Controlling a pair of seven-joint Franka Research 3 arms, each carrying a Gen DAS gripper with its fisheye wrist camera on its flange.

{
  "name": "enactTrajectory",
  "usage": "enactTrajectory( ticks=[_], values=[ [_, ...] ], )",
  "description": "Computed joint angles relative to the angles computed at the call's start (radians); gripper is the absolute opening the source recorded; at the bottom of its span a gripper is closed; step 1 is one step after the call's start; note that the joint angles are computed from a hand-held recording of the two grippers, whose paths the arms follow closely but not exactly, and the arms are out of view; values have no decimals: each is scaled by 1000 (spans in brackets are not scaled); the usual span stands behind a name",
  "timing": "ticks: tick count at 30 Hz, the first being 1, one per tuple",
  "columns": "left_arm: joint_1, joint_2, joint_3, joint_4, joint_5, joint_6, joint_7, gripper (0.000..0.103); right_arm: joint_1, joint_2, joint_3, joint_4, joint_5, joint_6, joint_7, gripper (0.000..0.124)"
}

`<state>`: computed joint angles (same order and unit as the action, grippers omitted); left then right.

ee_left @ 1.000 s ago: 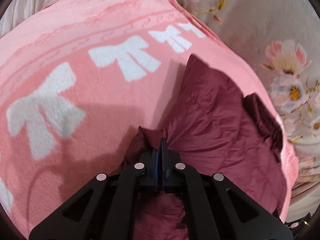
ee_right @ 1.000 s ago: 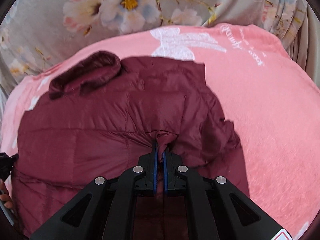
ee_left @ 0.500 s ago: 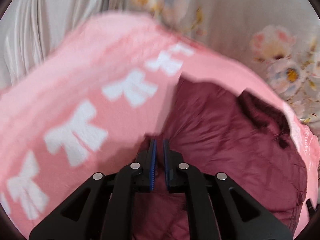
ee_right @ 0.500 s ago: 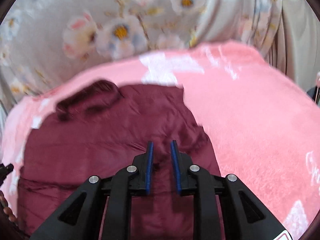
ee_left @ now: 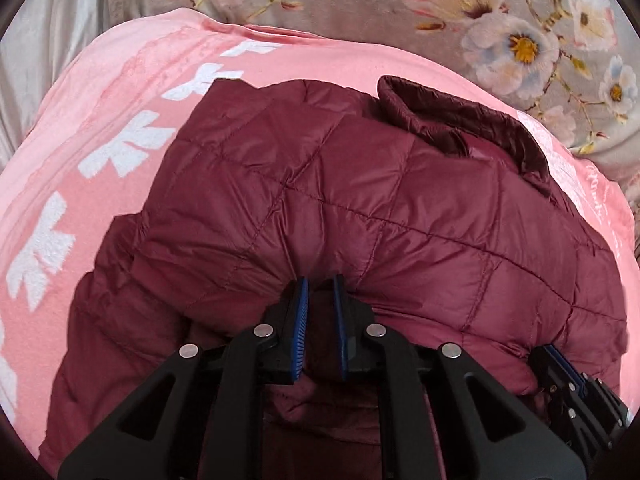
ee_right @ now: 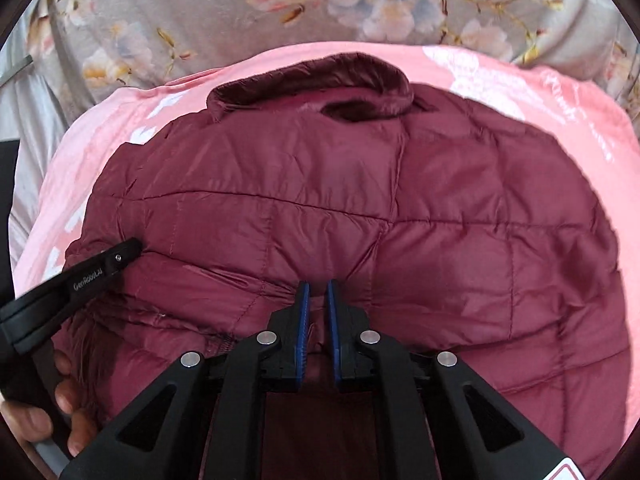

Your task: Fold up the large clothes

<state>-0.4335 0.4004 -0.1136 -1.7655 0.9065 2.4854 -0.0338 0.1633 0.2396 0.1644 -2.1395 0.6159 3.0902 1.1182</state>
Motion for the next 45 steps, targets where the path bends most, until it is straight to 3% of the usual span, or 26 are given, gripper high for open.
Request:
enactTrajectory(
  ticks=[2, 6, 8, 14, 17, 18, 20, 22, 24, 27, 32, 36, 37, 39, 41, 45],
  values=[
    [-13, -7, 13, -24, 45, 19, -54, 12, -27, 1, 30, -3, 40, 6, -38, 6],
    [-13, -7, 11, -30, 74, 22, -79, 11, 25, 4, -17, -18, -16, 41, 8, 6],
    [-11, -6, 9, -29, 77, 19, -80, 11, 15, 8, -6, -15, -20, 43, 14, 6],
    [-7, -11, 6, -36, 86, 24, -88, 12, -128, 17, 144, 15, 164, 12, -149, 6],
    [30, -42, 1, -80, 64, 119, -95, 14, -224, -5, 228, 33, 392, -51, -319, 11],
    [51, -54, -8, -91, 30, 156, -71, 14, -257, -26, 248, 37, 493, -89, -380, 18],
    [79, -84, -1, -115, 6, 262, -81, 14, -284, -53, 248, 56, 628, -145, -469, 21],
    [105, -91, 8, -91, -25, 347, -89, 21, -288, -55, 217, 107, 668, -207, -462, 22],
    [145, -58, -6, -40, -115, 437, -36, 45, -289, -27, 185, 176, 699, -279, -433, 25],
    [237, 38, -91, 66, -330, 493, 130, 50, -277, 69, 137, 315, 729, -366, -334, 29],
    [332, 228, -217, 277, -547, 438, 330, 50, -209, 253, 43, 528, 657, -450, -85, 30],
    [362, 347, -286, 421, -646, 363, 472, 49, -189, 346, 24, 636, 617, -500, 14, 30],
    [351, 359, -276, 445, -654, 340, 488, 46, -187, 355, 26, 646, 607, -499, 20, 28],
    [313, 391, -240, 525, -656, 233, 527, 15, -152, 378, 0, 678, 508, -478, 78, 24],
    [294, 387, -214, 526, -668, 203, 550, 12, -121, 380, -20, 681, 404, -433, 92, 13],
    [227, 337, -117, 478, -628, 171, 601, 9, -95, 323, -34, 588, 245, -336, 46, 9]
  ],
)
